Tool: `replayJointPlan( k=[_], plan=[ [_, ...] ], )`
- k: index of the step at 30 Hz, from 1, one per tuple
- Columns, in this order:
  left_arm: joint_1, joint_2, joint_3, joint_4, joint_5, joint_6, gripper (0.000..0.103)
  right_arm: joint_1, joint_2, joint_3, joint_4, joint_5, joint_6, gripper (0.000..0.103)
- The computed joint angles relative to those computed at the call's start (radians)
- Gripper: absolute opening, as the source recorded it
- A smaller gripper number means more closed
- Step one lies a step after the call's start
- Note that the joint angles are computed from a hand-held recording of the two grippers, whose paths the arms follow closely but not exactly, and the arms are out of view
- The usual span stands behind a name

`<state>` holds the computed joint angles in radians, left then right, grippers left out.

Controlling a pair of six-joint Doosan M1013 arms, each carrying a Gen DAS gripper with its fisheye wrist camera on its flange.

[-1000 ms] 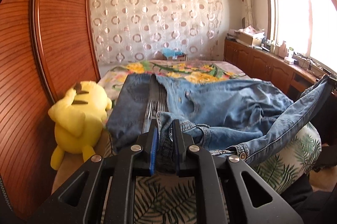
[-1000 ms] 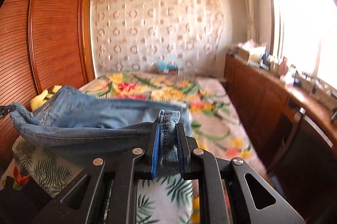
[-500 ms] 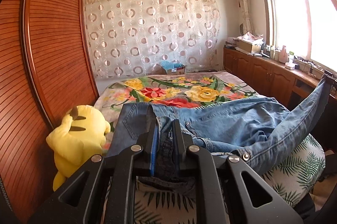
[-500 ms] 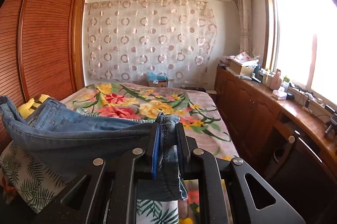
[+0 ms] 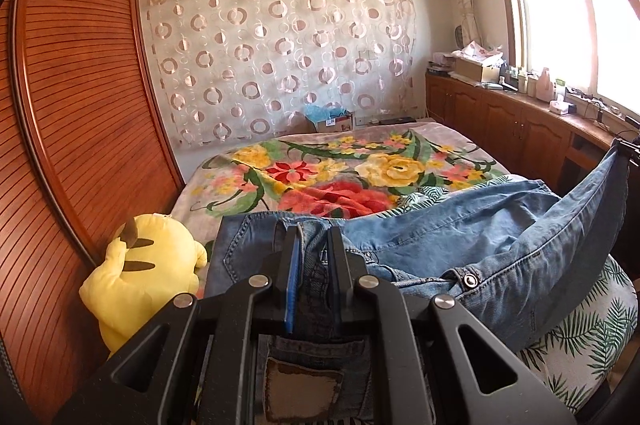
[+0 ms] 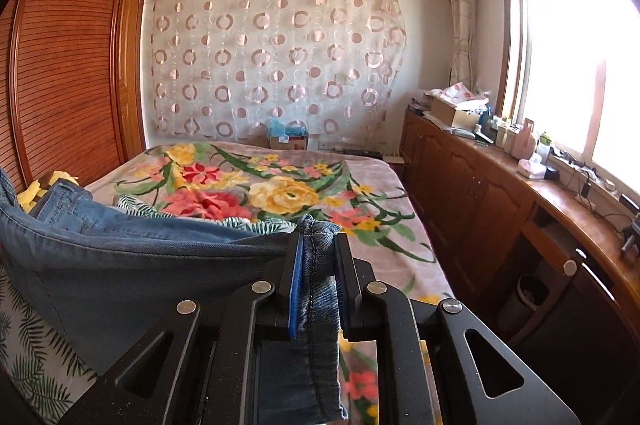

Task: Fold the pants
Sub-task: 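Lift the jeans with both tools and flip them over onto the bed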

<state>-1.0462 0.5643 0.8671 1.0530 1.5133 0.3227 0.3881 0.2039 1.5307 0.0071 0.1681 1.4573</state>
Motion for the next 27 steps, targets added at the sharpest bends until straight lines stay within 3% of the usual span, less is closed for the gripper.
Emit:
replayJointPlan(
  k=[13, 18, 27],
  plan=[
    [0.089, 0.067, -0.123, -0.032, -0.016, 0.129, 0.014, 0.012, 0.108, -0.120, -0.201, 0.007, 0.191, 0.015],
    [0.127, 0.094, -0.154, -0.067, -0.021, 0.164, 0.014, 0.020, 0.172, -0.205, -0.262, 0.070, 0.242, 0.015],
    [0.174, 0.121, -0.169, -0.143, -0.024, 0.178, 0.014, 0.038, 0.283, -0.387, -0.271, 0.232, 0.192, 0.015]
  ],
)
